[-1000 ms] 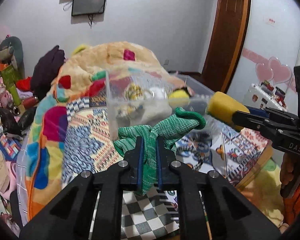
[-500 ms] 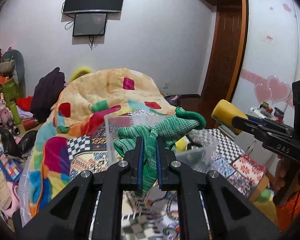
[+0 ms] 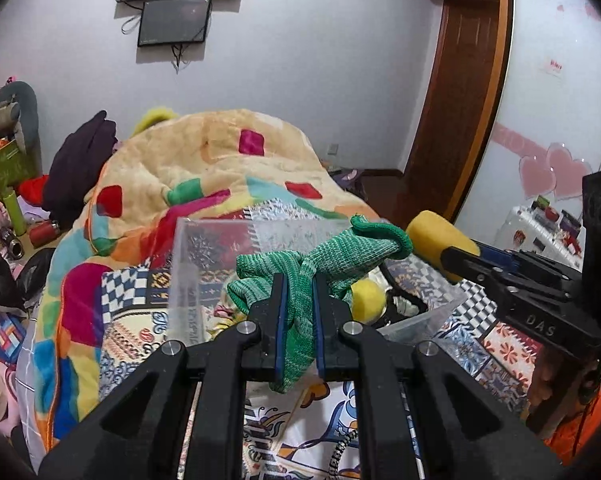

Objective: Organize soft objects
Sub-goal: 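Lift the glove and sponge into the box and open both tools, then grasp the beaded bracelet with the left tool while the right tool grasps the silver scrubber pack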

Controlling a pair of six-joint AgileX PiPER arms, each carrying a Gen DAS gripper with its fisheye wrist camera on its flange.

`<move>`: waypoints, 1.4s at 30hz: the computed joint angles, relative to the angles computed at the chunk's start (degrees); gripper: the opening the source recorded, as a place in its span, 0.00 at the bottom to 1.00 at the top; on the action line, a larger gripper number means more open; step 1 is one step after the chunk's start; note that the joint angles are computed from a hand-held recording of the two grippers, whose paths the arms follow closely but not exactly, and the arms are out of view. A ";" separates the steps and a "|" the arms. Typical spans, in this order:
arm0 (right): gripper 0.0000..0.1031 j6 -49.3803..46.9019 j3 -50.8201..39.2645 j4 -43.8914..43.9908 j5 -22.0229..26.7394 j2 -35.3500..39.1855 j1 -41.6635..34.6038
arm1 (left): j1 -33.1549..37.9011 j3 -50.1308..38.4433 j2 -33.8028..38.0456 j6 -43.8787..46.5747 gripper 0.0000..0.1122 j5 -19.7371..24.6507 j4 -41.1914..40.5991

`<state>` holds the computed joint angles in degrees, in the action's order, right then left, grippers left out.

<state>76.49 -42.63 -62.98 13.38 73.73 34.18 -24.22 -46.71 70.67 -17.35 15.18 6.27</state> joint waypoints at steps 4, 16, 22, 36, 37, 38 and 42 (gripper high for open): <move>0.29 -2.61 -0.74 2.55 0.41 2.66 -0.66 | -1.25 -0.30 2.83 -5.44 0.10 -1.10 5.73; 0.31 -12.87 -2.19 13.69 1.87 4.68 -0.91 | -3.45 -0.05 4.02 -15.39 0.24 -1.14 15.82; 0.33 -21.69 -2.33 22.31 1.51 4.26 -1.87 | -3.47 0.73 2.27 -10.73 0.39 -0.47 10.83; 0.67 -16.20 0.44 16.60 4.56 -2.82 1.69 | -4.38 3.80 -6.29 -6.95 0.66 3.15 6.03; 0.76 -14.03 1.35 15.04 4.36 -3.91 2.11 | -4.59 4.26 -7.01 -7.60 0.68 3.56 6.62; 0.79 -12.29 2.13 13.63 4.06 -4.70 2.34 | -4.42 4.68 -7.53 -6.78 0.69 3.80 5.83; 0.81 -12.05 3.76 14.61 3.54 -5.84 2.97 | -3.75 7.15 -9.29 -3.29 0.73 4.65 1.44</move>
